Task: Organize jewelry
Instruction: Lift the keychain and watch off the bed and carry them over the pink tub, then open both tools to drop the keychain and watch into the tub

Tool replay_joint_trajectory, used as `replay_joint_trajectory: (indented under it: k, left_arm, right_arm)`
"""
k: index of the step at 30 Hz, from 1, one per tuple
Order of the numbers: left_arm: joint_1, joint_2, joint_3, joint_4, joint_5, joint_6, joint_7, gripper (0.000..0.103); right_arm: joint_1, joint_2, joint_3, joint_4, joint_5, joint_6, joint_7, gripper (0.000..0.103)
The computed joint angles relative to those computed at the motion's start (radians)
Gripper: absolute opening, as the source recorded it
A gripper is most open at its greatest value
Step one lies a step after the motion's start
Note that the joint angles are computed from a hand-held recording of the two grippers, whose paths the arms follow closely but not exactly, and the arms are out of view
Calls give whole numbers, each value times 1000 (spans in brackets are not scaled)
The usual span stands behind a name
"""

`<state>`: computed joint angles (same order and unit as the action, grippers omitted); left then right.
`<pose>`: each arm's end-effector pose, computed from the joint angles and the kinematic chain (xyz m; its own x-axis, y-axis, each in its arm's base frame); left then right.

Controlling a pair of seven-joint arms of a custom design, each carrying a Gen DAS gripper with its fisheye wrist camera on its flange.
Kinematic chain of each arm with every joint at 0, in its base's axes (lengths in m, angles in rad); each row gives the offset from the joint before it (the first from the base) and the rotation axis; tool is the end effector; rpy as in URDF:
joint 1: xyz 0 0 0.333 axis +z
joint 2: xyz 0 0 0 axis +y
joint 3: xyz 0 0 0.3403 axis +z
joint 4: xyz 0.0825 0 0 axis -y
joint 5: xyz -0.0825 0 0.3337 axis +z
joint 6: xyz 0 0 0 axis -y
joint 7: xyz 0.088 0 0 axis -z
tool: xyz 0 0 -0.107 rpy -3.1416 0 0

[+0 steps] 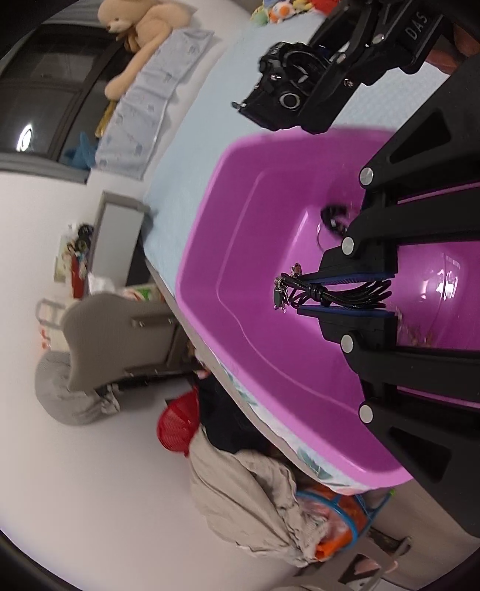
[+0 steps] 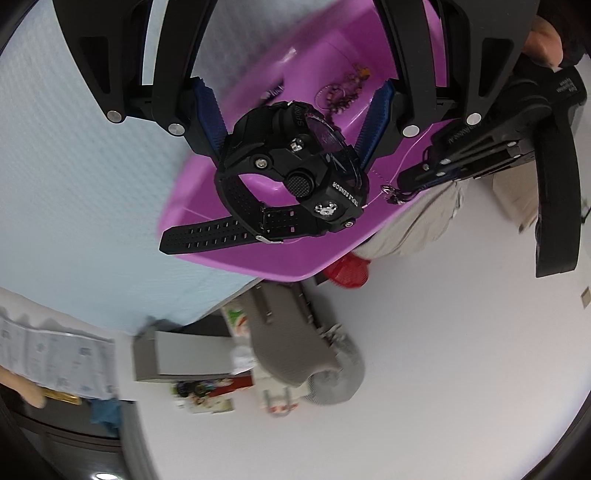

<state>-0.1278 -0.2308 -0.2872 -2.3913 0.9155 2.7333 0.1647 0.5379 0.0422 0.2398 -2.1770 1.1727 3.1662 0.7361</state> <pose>0.3975 -0.2170 0.5050 0.1883 -0.9793 0.0743 -0.6746 -0.1840 -0.7149 0.4283 0.3021 0.4982 0.5069 -0.8209 -0.2631 -0.6338 -0.1481 -0.7592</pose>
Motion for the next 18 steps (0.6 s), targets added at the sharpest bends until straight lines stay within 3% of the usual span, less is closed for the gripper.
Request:
replay_joint_trajectory:
  k: [6,8,12,18]
  left_arm:
    - [1,50,32,-4,-76,-28,55,11]
    - [1,63,39,-3,-95,-37,69,11]
    - [-4,76,46,6,-128,-62,98,11]
    - [-25,94,49,37,-180,-140,143,12]
  right_arm:
    - [53,110,-106,62,-551,-108,446,63]
    - [68,135,-135,86,-667,-147,541,63]
    - [74,187,-161,154,-826,-229,672,63]
    - [77,228,-176,205,-1010,-279,826,63]
